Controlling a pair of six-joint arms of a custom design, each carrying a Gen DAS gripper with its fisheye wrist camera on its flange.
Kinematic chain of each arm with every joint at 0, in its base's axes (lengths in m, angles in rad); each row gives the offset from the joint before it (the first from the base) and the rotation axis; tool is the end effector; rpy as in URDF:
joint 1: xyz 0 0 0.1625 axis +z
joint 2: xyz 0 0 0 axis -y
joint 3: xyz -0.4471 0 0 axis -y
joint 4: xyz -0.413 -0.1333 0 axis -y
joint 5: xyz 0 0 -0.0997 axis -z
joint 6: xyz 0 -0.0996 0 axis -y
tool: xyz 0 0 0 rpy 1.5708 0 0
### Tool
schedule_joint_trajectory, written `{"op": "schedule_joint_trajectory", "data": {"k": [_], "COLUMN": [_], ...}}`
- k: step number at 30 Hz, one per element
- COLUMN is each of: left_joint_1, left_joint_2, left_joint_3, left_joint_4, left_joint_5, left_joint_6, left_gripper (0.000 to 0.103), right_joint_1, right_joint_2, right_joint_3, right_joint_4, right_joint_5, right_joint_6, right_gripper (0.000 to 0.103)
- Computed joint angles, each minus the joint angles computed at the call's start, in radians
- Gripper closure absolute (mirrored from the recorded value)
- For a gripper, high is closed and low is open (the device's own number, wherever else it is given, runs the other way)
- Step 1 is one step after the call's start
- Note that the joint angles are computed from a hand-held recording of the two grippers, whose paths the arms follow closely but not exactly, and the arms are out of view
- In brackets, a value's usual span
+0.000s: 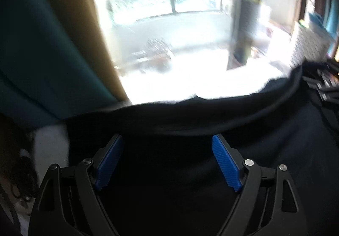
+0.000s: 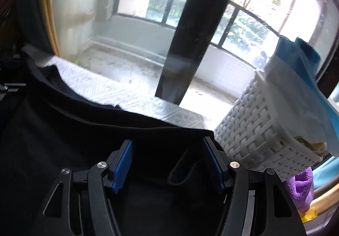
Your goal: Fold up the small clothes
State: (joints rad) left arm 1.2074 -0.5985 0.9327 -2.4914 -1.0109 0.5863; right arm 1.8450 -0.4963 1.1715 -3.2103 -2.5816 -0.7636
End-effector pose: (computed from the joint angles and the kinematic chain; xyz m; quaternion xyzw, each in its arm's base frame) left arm -0.1421 -0.8974 0.2638 0.3496 0.8548 -0.2466 0.2938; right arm 0.2680 -0.7721 0.1690 0.1895 -0.7845 0.2897 0.5145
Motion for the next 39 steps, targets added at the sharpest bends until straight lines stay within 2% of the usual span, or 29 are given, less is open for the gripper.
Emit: {"op": "schedule_joint_trajectory", "data": {"k": [4, 8, 12, 15, 19, 21, 23, 24, 26, 31, 35, 39], "left_joint_1": [0.006, 0.013, 0.008, 0.008, 0.001, -0.001, -0.002, -0.004, -0.001, 0.009, 0.026, 0.033], "left_joint_2": [-0.026, -0.065, -0.051, -0.089, -0.147, -0.189, -0.231, -0.254, -0.297, -0.398, -0.456, -0.503], "left_joint_3": [0.002, 0.032, 0.025, 0.072, 0.157, 0.216, 0.275, 0.308, 0.365, 0.503, 0.581, 0.657], "left_joint_4": [-0.049, -0.031, 0.008, 0.006, -0.021, -0.041, -0.065, -0.079, -0.092, -0.12, -0.124, -0.139], "left_joint_5": [-0.049, -0.083, -0.072, -0.086, -0.108, -0.116, -0.114, -0.112, -0.114, -0.095, -0.106, -0.126], "left_joint_6": [-0.012, -0.006, -0.02, -0.043, -0.078, -0.086, -0.092, -0.104, -0.127, -0.177, -0.222, -0.259], "left_gripper": [0.019, 0.019, 0.019, 0.019, 0.019, 0.019, 0.019, 0.019, 0.019, 0.019, 0.019, 0.019], "right_joint_1": [0.009, 0.021, 0.029, 0.04, 0.063, 0.076, 0.093, 0.098, 0.117, 0.15, 0.167, 0.174], "right_joint_2": [0.011, 0.006, 0.007, 0.001, -0.037, -0.055, -0.076, -0.082, -0.102, -0.158, -0.205, -0.261], "right_joint_3": [-0.012, -0.011, -0.024, -0.015, 0.04, 0.071, 0.104, 0.119, 0.16, 0.279, 0.384, 0.507], "right_joint_4": [-0.094, -0.163, -0.147, -0.128, -0.109, -0.117, -0.12, -0.128, -0.156, -0.196, -0.208, -0.205], "right_joint_5": [0.006, 0.041, 0.044, 0.038, 0.029, 0.021, 0.007, 0.003, -0.007, -0.04, -0.071, -0.091], "right_joint_6": [-0.066, -0.093, -0.085, -0.079, -0.029, -0.012, 0.007, 0.01, 0.021, 0.103, 0.199, 0.362], "right_gripper": [0.036, 0.036, 0.036, 0.035, 0.034, 0.029, 0.019, 0.011, 0.009, 0.009, 0.009, 0.009]}}
